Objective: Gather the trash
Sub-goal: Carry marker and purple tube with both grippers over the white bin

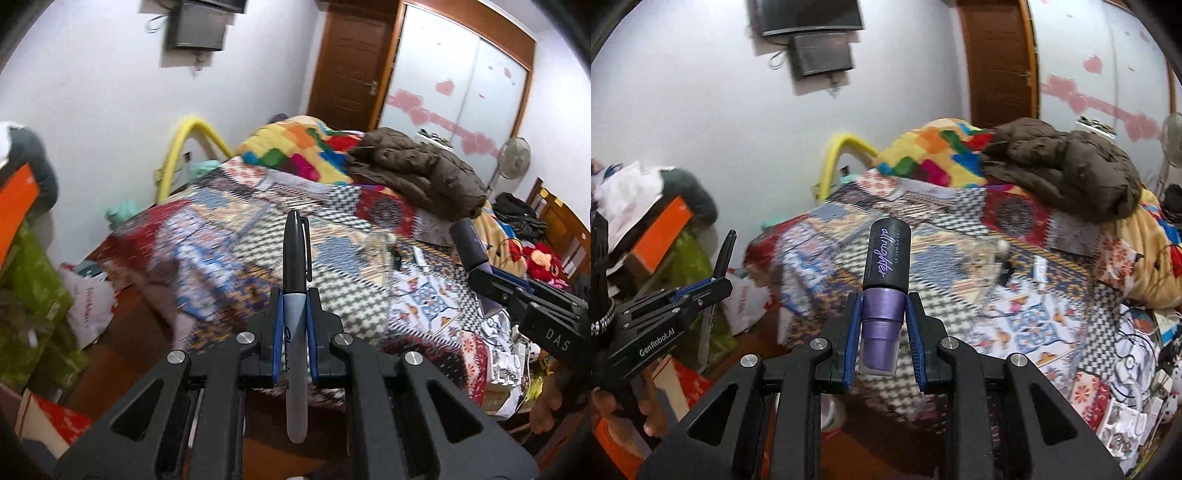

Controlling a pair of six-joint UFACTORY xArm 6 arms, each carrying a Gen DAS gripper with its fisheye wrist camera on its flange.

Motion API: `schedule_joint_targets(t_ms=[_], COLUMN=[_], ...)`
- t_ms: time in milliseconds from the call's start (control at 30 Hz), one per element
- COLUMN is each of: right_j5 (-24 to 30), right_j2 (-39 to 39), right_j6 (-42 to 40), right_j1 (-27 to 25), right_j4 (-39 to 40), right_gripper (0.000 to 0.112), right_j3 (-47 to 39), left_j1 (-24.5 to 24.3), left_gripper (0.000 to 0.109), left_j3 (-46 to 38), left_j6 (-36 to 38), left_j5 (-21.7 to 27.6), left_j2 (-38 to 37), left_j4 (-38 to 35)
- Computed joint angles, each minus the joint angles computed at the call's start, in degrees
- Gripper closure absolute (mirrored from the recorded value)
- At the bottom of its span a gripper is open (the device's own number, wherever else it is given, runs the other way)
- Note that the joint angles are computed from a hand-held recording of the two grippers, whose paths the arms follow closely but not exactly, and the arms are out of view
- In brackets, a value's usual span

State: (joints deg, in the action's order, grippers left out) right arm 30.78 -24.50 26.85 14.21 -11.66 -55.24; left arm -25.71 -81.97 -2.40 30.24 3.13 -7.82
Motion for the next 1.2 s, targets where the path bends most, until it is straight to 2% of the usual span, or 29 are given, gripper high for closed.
schedule_joint_targets(t_ms=[167, 367, 500, 833, 1033, 1200], right_j5=[-0.88, -1.03, -0.11, 4.14, 8.27, 12.73], right_j2=[2.9, 8.08, 12.47, 24.27, 32.36, 39.43], right_j6=[0.7, -0.71, -6.18, -13.96, -19.61, -24.38], right_j1=[4.92, 10.17, 12.15, 15.41, 16.08, 15.18], right_j4=[0.32, 2.61, 9.11, 16.17, 20.27, 26.69], right_gripper=[0.09, 0.09, 0.09, 0.09, 0.09, 0.09], right_j3=[-0.93, -2.74, -4.81, -10.9, -15.64, -20.76], left_j1=[3.95, 8.09, 10.32, 12.47, 13.57, 14.44], left_gripper=[0.098, 0.098, 0.098, 0.098, 0.098, 0.098], left_j3=[8.05, 14.53, 17.18, 18.25, 15.55, 11.8], left_j6=[-0.19, 0.06, 0.22, -0.4, 0.95, 1.51], left_j5=[-0.35, 0.6, 1.65, 4.33, 7.82, 11.53], left_j2=[-6.22, -9.69, -9.45, -1.37, 6.09, 12.86], left_j4=[0.73, 0.69, 1.06, 1.33, -2.39, -4.02])
